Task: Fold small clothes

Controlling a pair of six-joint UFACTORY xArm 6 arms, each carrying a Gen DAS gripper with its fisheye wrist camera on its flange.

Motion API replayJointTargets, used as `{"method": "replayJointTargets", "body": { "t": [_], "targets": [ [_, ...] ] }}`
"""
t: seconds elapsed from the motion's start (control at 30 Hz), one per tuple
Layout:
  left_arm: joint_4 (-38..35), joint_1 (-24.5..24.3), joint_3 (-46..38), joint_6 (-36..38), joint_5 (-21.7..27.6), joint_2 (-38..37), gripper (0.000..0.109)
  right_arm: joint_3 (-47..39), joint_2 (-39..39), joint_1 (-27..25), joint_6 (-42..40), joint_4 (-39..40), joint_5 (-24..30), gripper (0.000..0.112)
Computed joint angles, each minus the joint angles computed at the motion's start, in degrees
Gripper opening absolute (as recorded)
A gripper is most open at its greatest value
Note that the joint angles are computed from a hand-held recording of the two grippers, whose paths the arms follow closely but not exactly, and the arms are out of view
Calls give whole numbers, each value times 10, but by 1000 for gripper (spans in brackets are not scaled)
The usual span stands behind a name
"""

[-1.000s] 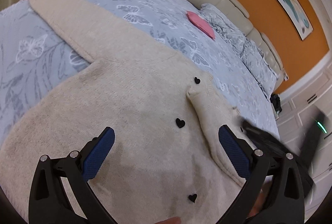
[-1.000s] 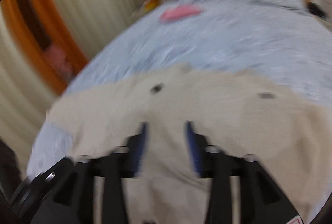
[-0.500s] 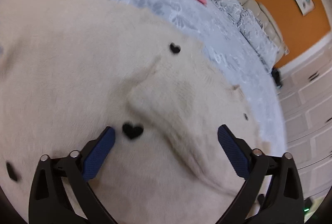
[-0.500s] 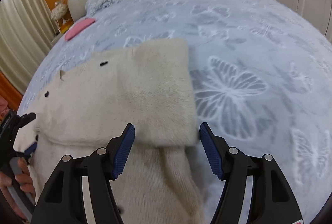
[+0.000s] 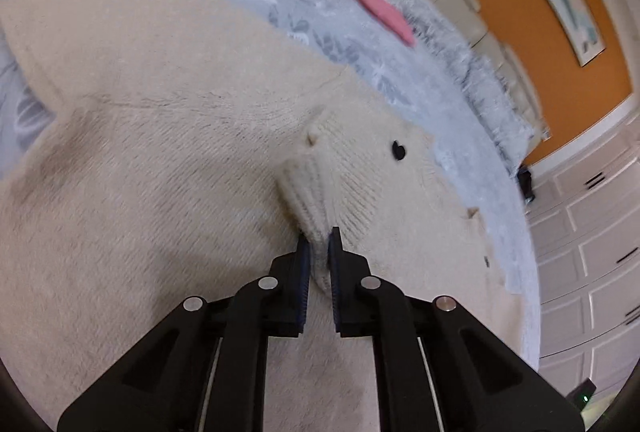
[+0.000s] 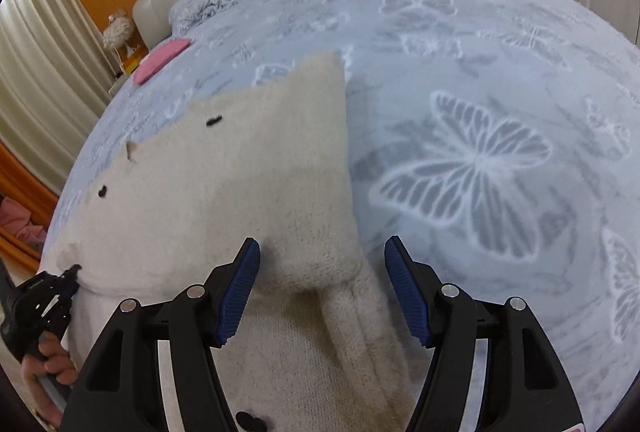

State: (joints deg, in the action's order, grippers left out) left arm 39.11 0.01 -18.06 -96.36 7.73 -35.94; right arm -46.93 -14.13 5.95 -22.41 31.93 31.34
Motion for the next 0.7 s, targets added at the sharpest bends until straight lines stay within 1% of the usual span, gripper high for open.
{"method": "replayJointTargets", "body": {
  "t": [0.03, 0.07, 0.1, 0.13, 0.17, 0.2, 0.27, 0.3, 0.33, 0.4, 0.43, 0.47, 0.5, 0.53, 0.6, 0.67, 0.7],
  "targets": [
    [37, 1, -3, -32, 1, 1, 10, 2, 1, 2, -7, 5, -3, 57],
    [51, 2, -8, -44, 1, 7, 10, 3, 2, 4, -16, 13, -4, 51],
    [46, 5, -9, -41, -5, 13, 10, 4, 5, 5, -18, 12, -7, 37],
    [25, 12, -6, -30, -19, 14, 9, 4, 5, 4, -16, 10, -9, 27],
    [11, 10, 8, -24, -21, -2, 9, 3, 4, 2, -20, 18, -10, 23],
    [8, 17, 12, -25, -36, 4, 9, 2, 2, 1, -20, 25, -8, 21],
    [-26, 20, 13, 16, -49, 12, 10, -2, 6, -6, -3, 13, -6, 21],
    [-34, 20, 14, 28, -52, 13, 10, -7, 16, -13, 1, 12, 7, 22],
    [-33, 23, 13, 29, -57, 18, 10, -9, 17, -18, -6, 27, 13, 22],
    [-29, 25, 10, 24, -61, 23, 10, -16, 9, -24, 14, 24, 28, 26],
    [-24, 25, 9, 21, -61, 25, 10, -10, -11, -21, 26, 25, 10, 27],
    [-26, 25, 8, 24, -62, 28, 10, -1, -31, -11, 18, 37, -21, 28],
    [-37, 25, 10, 35, -64, 27, 10, -3, -41, -2, -3, 52, -31, 28],
    [-56, 24, 11, 50, -68, 29, 10, -25, -36, 15, -30, 67, -18, 28],
    [-89, 22, 18, 76, -73, 24, 10, -72, -4, 45, -58, 74, 14, 27],
    [-93, 23, 15, 83, -77, 31, 10, -142, 68, 92, -88, 84, 43, 23],
    [-95, 23, 14, 89, -78, 33, 10, -163, 91, 102, -89, 79, 52, 22]
  ]
}}
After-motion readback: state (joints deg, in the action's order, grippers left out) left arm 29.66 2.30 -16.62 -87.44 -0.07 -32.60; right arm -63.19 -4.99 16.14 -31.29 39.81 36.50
